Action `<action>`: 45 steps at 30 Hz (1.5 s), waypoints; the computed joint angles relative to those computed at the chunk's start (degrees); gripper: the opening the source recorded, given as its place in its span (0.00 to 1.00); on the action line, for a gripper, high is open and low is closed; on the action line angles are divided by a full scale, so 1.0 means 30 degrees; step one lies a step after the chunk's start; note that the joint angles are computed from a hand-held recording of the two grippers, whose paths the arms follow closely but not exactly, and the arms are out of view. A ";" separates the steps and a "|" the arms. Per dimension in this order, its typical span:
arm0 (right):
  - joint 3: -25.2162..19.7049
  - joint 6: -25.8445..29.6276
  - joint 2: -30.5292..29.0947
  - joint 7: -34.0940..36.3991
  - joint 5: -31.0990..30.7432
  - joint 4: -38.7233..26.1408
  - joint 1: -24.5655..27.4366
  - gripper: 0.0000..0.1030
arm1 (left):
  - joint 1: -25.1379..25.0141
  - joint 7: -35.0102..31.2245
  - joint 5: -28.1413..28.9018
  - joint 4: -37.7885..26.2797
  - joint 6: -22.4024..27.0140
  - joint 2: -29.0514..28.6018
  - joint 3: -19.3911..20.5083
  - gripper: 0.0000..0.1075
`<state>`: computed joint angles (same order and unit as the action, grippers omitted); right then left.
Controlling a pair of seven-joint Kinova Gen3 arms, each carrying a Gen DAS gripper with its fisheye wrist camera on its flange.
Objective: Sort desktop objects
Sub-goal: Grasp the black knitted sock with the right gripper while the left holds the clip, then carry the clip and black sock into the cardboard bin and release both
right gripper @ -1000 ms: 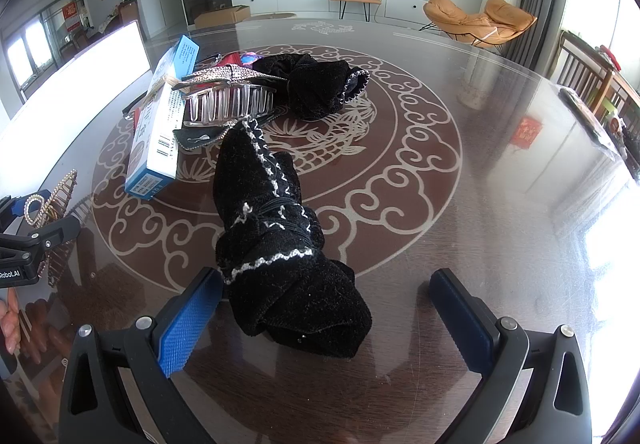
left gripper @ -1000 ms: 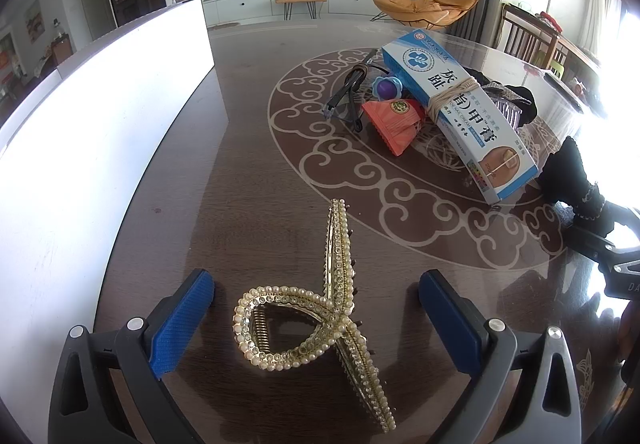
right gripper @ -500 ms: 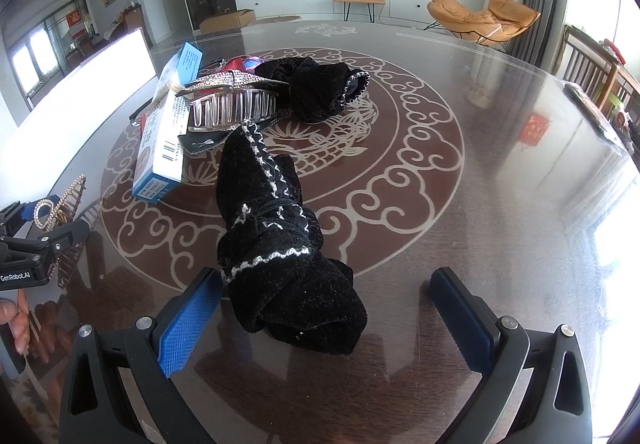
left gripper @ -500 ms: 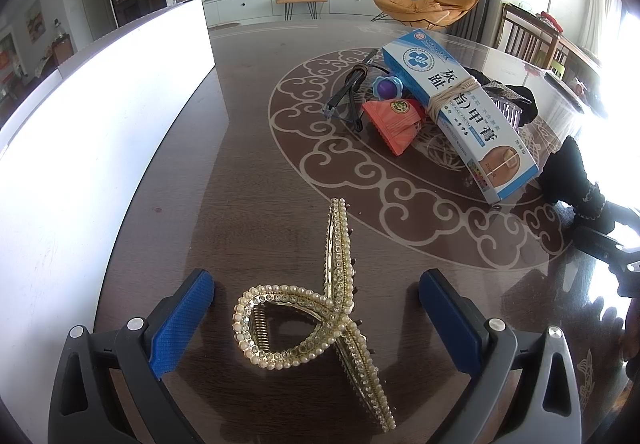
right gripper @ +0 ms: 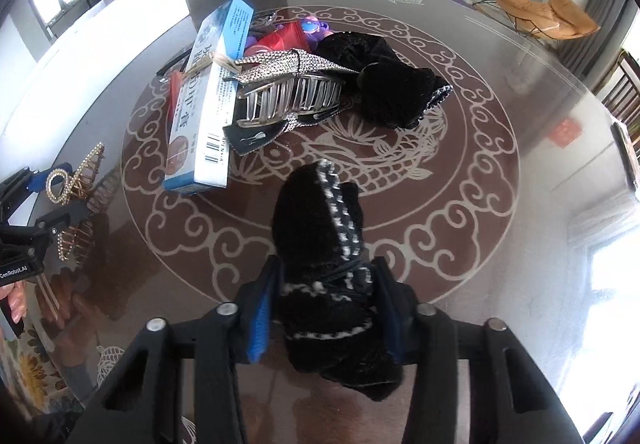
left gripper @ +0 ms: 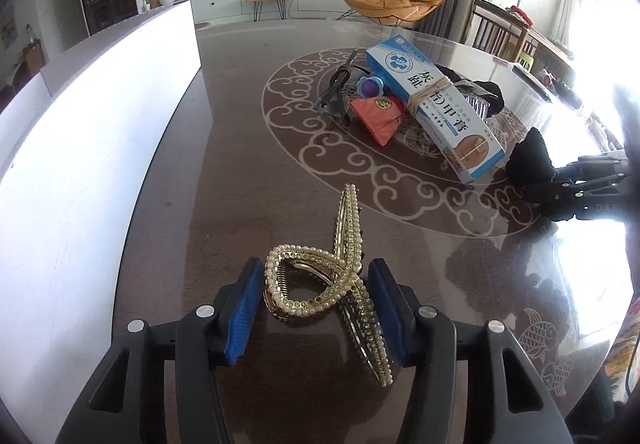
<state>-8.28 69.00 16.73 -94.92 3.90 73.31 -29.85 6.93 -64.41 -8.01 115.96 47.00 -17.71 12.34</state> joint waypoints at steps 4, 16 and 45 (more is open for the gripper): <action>-0.0046 0.0360 -0.0967 -0.0569 0.0390 0.0282 -0.0324 0.35 | 0.0372 -0.0349 0.1005 0.0949 -0.1067 -0.1430 -0.0518 0.40; -0.1018 0.0343 -0.2882 -0.0490 -0.1203 0.0387 -0.0337 0.35 | -0.0169 -0.1589 0.3403 0.2067 -0.1076 -0.5723 -0.1836 0.39; -0.1823 -0.2345 -0.1747 -0.0935 -0.4471 -0.2585 -0.3828 0.36 | -0.3032 -0.6572 0.5068 0.0311 0.6085 -0.8964 0.0141 0.82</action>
